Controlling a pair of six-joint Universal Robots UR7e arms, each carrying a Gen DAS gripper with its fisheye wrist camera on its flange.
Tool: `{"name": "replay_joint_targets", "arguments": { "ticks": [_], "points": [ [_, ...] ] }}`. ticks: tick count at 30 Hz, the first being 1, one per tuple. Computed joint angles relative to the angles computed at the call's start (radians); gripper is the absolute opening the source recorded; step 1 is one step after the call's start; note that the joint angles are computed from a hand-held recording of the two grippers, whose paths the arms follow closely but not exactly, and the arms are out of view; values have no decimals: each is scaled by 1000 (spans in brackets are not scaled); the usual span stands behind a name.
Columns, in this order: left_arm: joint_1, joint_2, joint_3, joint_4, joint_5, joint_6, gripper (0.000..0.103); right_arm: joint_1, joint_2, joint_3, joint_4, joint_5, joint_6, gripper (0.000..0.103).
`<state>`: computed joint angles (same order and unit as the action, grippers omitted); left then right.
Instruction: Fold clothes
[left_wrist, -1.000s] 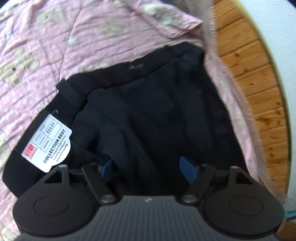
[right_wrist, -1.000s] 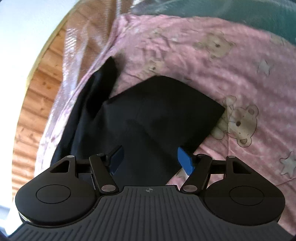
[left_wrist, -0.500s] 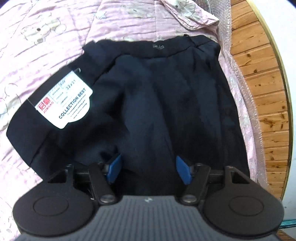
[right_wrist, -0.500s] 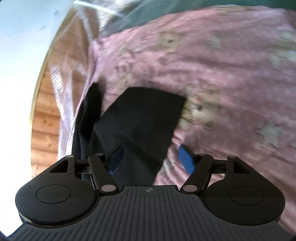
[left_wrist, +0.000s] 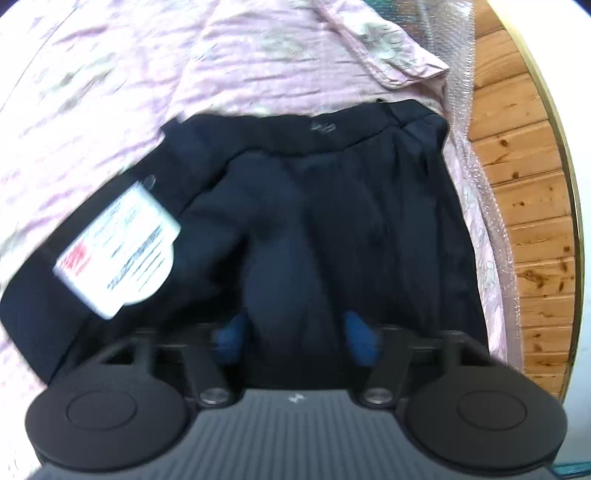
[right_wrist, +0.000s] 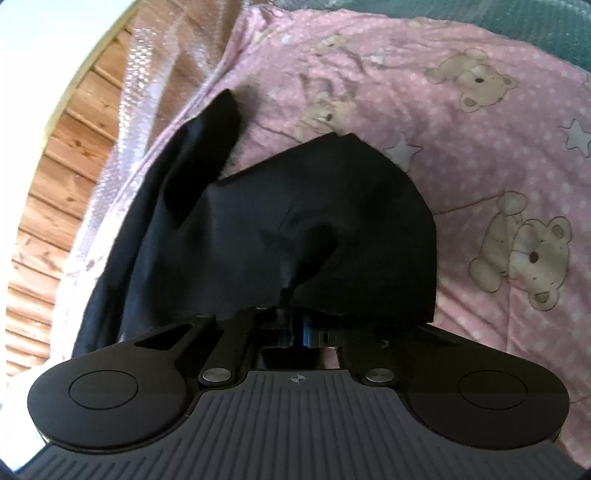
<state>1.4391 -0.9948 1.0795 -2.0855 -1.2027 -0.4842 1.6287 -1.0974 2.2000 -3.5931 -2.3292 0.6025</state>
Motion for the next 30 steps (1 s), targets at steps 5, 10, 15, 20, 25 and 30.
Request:
{"name": "replay_joint_targets", "arguments": {
  "ticks": [5, 10, 15, 20, 25, 30],
  "points": [
    [-53, 82, -180, -56, -102, 211, 2, 31, -17, -60, 25, -43, -49, 0],
    [-106, 54, -277, -84, -277, 406, 2, 130, -37, -149, -68, -112, -200, 0],
    [-86, -155, -6, -91, -222, 390, 2, 208, -80, -85, -78, -183, -209, 0],
    [10, -240, 212, -110, -37, 217, 2, 209, -73, 59, 66, -231, -6, 0],
    [58, -268, 322, -181, 64, 114, 30, 171, -46, 146, 193, -231, 192, 0],
    [57, -257, 318, -316, 80, 124, 59, 172, -49, 180, 145, -247, 217, 16]
  ]
}}
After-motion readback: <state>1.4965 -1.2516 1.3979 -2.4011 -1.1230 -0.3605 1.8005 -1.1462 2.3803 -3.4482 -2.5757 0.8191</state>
